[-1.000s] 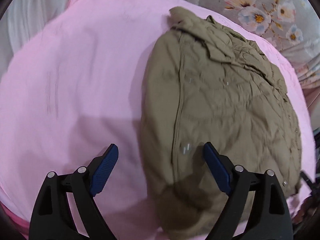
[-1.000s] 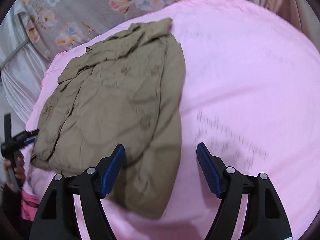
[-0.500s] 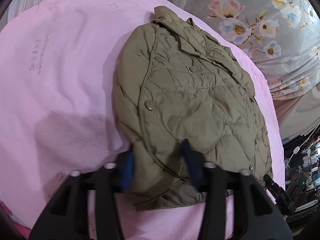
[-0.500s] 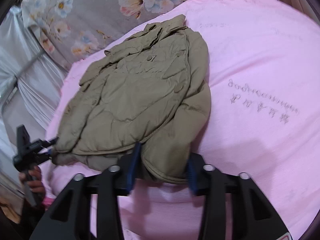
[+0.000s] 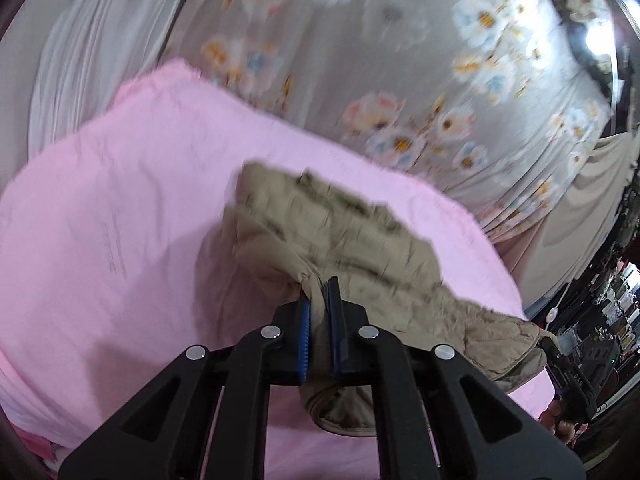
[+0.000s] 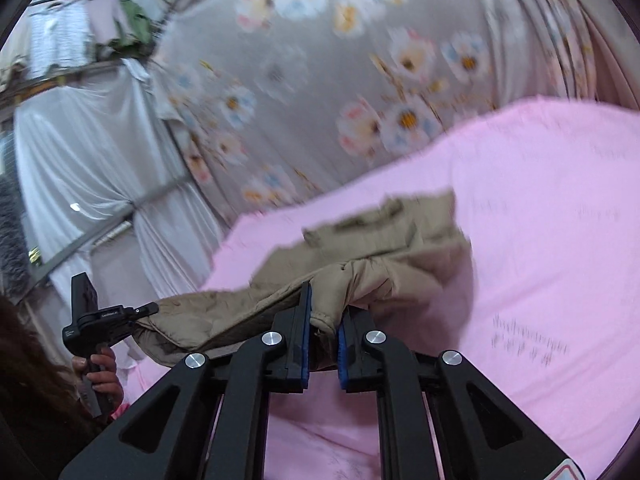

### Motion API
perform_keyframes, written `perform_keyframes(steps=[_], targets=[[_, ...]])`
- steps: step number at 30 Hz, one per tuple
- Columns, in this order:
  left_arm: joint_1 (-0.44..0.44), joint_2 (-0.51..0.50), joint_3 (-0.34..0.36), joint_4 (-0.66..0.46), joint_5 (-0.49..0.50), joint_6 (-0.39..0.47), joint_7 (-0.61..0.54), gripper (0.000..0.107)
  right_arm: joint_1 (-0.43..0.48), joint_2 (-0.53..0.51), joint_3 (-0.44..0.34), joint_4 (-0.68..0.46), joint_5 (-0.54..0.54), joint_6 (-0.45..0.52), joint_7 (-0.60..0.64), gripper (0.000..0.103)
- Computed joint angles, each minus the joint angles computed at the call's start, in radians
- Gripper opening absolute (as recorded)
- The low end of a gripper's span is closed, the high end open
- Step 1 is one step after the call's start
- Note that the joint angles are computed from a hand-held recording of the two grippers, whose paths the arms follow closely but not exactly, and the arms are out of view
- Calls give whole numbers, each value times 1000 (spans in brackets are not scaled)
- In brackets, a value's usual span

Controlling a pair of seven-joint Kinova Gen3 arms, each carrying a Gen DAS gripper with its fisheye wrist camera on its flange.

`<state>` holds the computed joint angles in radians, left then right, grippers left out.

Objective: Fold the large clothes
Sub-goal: 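Grasp the jacket edge with both grippers and lift it off the sheet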

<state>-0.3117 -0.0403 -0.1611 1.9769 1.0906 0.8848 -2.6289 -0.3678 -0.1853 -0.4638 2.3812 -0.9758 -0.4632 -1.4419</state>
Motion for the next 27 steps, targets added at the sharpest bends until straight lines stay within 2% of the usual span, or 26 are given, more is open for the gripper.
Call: perform_keyframes(steps=[2,5,7,10,12,14,15,19,21,25,27], targets=[[38,-45,-64,-12,29,29,-23,7,19,-41,-24,-15,-37,-18,58,10],[176,-85,-177,-35,32,7,-14,7,76,-65,-69,-56,-95,-32,151,9],[269,-101,-210,-68,-15,-53,35,8,112,-43,-81,-101,-126,-35,225,9],[408,-71,-238,-138,-131,-169,155,8,99,30,-23,-162,-131,-34,283,9],[500,-7,-260,-191,-212,-244,237,9,101,95,-3,-206,-173,-49,346,9],[593,77,-305,-247,-293,-308,318,9,93,177,42,-257,-174,-48,354,9],[639,121,-340,-283,-334,-321,359,9,77,224,80,-290,-187,-43,369,9],[779,301,-448,-401,-469,-375,521,10,52,371,144,-411,-310,-44,495,8],[801,393,-476,-474,-523,-356,599,10,25,440,192,-474,-384,-38,572,8],[785,544,-474,-599,-584,-310,709,10,3,563,260,-588,-547,0,734,8],[757,605,-446,-658,-626,-277,755,10,21,618,254,-637,-628,8,815,8]])
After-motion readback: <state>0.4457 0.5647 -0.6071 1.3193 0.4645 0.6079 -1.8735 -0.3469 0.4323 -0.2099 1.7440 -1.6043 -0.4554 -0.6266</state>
